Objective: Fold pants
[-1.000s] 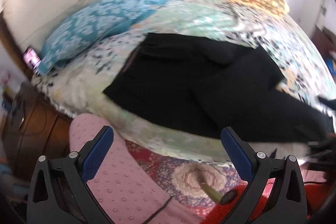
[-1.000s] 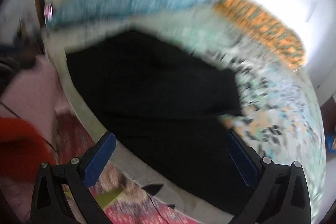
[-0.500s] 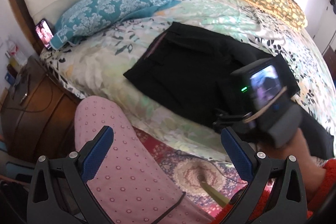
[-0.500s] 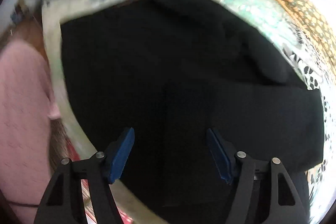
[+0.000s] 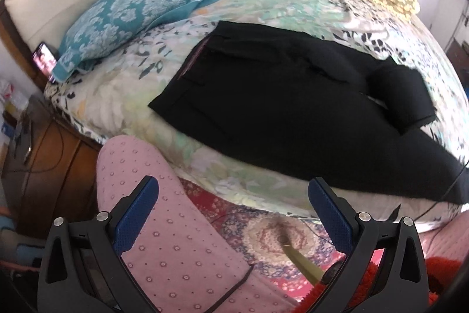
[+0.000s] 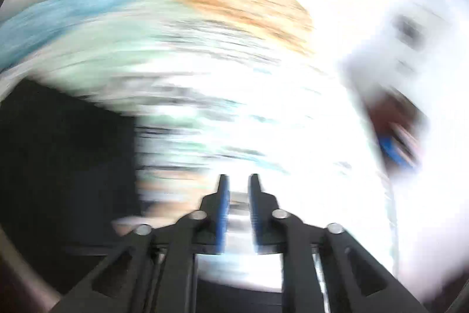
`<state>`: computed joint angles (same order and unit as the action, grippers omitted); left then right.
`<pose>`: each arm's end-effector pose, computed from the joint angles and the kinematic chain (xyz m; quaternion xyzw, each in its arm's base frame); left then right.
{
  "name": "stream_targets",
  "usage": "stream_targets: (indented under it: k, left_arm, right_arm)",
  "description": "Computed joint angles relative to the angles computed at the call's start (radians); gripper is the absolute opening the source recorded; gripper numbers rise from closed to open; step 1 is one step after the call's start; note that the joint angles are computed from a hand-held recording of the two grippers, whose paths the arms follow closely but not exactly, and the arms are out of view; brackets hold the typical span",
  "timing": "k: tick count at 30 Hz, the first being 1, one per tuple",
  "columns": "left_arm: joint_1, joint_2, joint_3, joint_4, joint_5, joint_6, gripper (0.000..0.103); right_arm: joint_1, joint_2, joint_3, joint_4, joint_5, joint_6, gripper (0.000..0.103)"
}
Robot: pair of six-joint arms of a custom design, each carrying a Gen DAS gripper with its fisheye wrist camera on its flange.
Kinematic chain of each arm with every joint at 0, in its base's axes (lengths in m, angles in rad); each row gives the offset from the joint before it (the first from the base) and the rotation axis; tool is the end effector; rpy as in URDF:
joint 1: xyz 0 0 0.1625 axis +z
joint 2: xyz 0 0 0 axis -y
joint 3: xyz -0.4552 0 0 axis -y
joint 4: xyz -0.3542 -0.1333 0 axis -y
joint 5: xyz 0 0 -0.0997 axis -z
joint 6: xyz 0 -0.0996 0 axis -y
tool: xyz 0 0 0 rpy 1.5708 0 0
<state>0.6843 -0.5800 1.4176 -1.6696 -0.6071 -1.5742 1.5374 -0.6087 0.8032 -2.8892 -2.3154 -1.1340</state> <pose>-0.3702 -0.5796 0.0396 -0.1211 0.8344 -0.3005 0.4459 0.0380 -0.8318 0.4126 0.2470 -0.7732 0.2445 0.5304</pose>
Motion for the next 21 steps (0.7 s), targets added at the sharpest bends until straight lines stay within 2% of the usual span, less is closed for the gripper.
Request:
stream_targets:
  k: [1,2,4,5,7,8,10,11,12,14,16,18,20,21]
  left_arm:
    - [0.000,0.010,-0.017,0.007,0.002,0.015,0.102]
    - [0.000,0.023,-0.036,0.017,0.005,0.032,0.102]
    - [-0.001,0.044,-0.071,0.042,0.012,0.059,0.102]
    - [-0.001,0.060,-0.096,0.062,0.012,0.071,0.102]
    - [0.007,0.092,-0.145,0.083,0.001,0.109,0.102]
    - [0.012,0.107,-0.169,0.086,-0.006,0.133,0.102]
    - [0.020,0.145,-0.230,0.099,-0.014,0.192,0.102]
    - [0.021,0.162,-0.256,0.103,-0.013,0.222,0.102]
    - [0.018,0.178,-0.280,0.108,-0.009,0.246,0.102]
    - [0.011,0.214,-0.335,0.127,0.015,0.301,0.102]
    - [0.004,0.233,-0.353,0.101,0.054,0.357,0.102]
    - [0.002,0.241,-0.366,0.085,0.079,0.394,0.102]
    - [0.003,0.245,-0.385,0.116,0.090,0.374,0.102]
    - [0.002,0.238,-0.380,0.123,0.093,0.356,0.102]
  right_arm:
    - [-0.026,0.028,-0.105,0.023,-0.029,0.018,0.072]
    - [-0.058,0.031,-0.168,0.046,-0.033,0.058,0.082]
    - [-0.113,-0.022,-0.168,0.096,-0.059,0.208,0.082]
    - [-0.127,-0.064,-0.105,0.100,-0.043,0.257,0.082]
    - [-0.169,-0.180,0.082,0.162,0.047,0.365,0.082]
    - [-0.188,-0.233,0.163,0.247,0.116,0.424,0.082]
    - [-0.220,-0.305,0.275,0.425,0.309,0.507,0.082]
    - [-0.228,-0.323,0.322,0.505,0.414,0.520,0.082]
    - [-0.228,-0.319,0.336,0.544,0.478,0.516,0.082]
    - [-0.220,-0.300,0.390,0.567,0.561,0.480,0.082]
    - [-0.195,-0.244,0.393,0.530,0.574,0.442,0.082]
    - [-0.181,-0.179,0.346,0.509,0.568,0.433,0.082]
    - [-0.171,-0.111,0.275,0.509,0.536,0.457,0.082]
    - [-0.170,-0.071,0.211,0.560,0.520,0.496,0.082]
